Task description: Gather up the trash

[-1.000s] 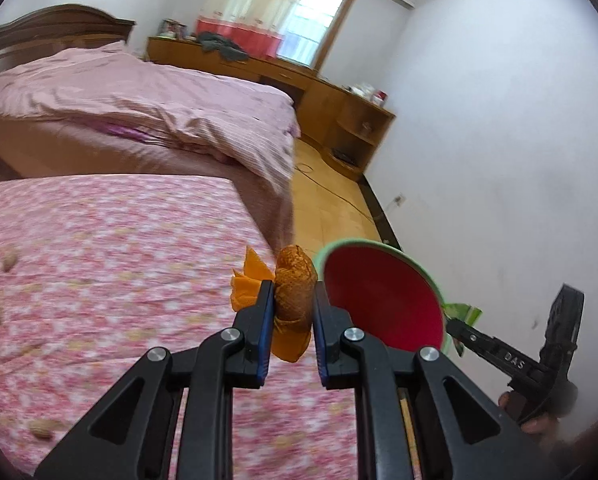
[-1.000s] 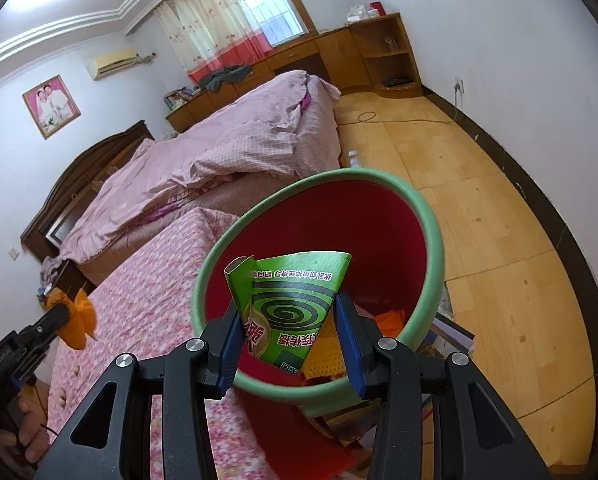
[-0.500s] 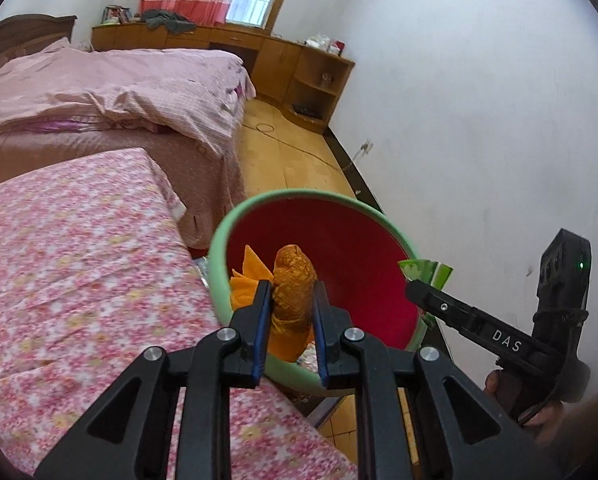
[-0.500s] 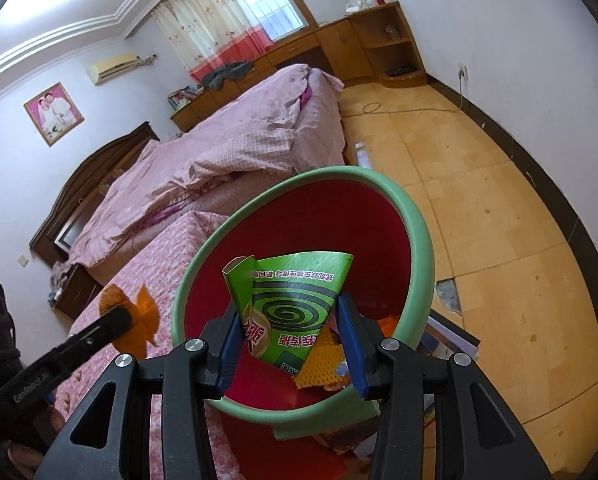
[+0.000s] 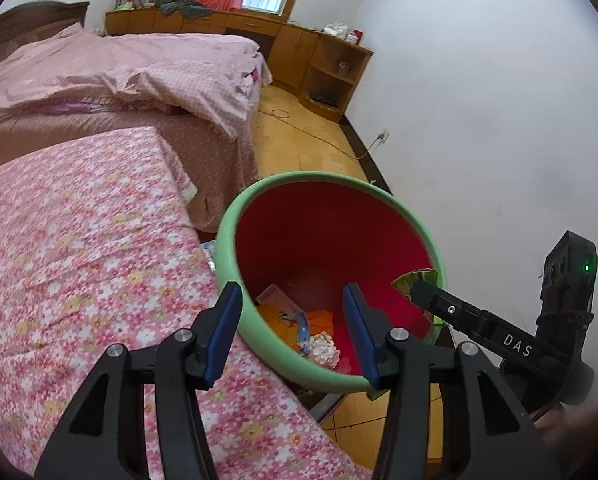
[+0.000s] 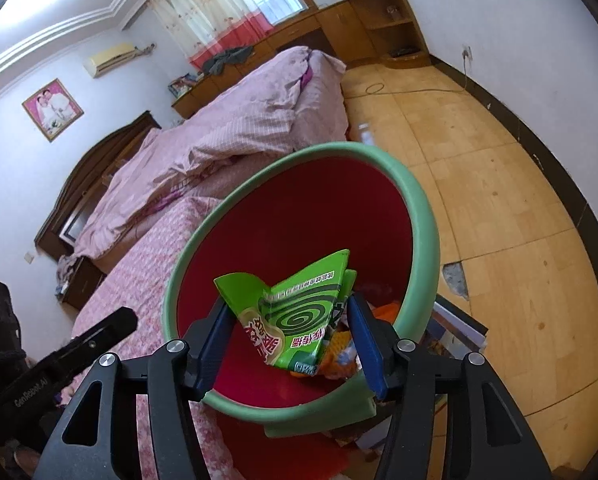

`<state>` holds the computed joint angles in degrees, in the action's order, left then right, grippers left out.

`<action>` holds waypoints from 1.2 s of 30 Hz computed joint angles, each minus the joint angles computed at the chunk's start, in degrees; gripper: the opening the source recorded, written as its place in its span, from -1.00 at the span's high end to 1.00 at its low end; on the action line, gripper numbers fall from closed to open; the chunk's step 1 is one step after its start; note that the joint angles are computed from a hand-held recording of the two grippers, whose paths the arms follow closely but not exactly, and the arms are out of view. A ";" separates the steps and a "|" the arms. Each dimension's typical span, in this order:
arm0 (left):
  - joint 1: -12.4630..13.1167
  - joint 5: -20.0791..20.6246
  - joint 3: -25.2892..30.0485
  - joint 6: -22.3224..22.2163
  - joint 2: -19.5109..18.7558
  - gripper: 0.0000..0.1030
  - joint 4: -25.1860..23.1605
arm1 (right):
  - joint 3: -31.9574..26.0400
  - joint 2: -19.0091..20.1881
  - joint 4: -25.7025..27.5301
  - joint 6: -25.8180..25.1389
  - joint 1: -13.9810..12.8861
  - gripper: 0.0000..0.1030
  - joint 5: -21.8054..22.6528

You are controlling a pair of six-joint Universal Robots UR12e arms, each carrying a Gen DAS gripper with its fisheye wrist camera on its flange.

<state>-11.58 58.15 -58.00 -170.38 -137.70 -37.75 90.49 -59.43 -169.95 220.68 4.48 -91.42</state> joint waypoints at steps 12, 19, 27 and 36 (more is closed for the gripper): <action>1.99 2.10 -6.67 -4.06 4.34 0.00 5.64 | -1.39 -0.09 2.30 -2.28 1.23 -0.37 -2.05; 3.45 2.88 -11.32 -5.42 7.40 0.00 9.53 | -0.50 -1.08 -1.38 -3.10 3.18 -0.37 -1.53; 5.82 5.30 -18.26 -7.64 11.74 0.00 16.09 | -1.48 -1.03 -3.56 -4.53 6.34 -0.37 -0.77; 9.15 8.26 -25.00 -11.98 16.16 0.00 21.53 | -2.89 -1.36 -4.65 -8.53 9.72 -0.37 -2.04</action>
<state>-2.43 66.41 -83.00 -182.36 -121.54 -16.23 87.60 -60.78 -174.60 212.15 14.20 -93.45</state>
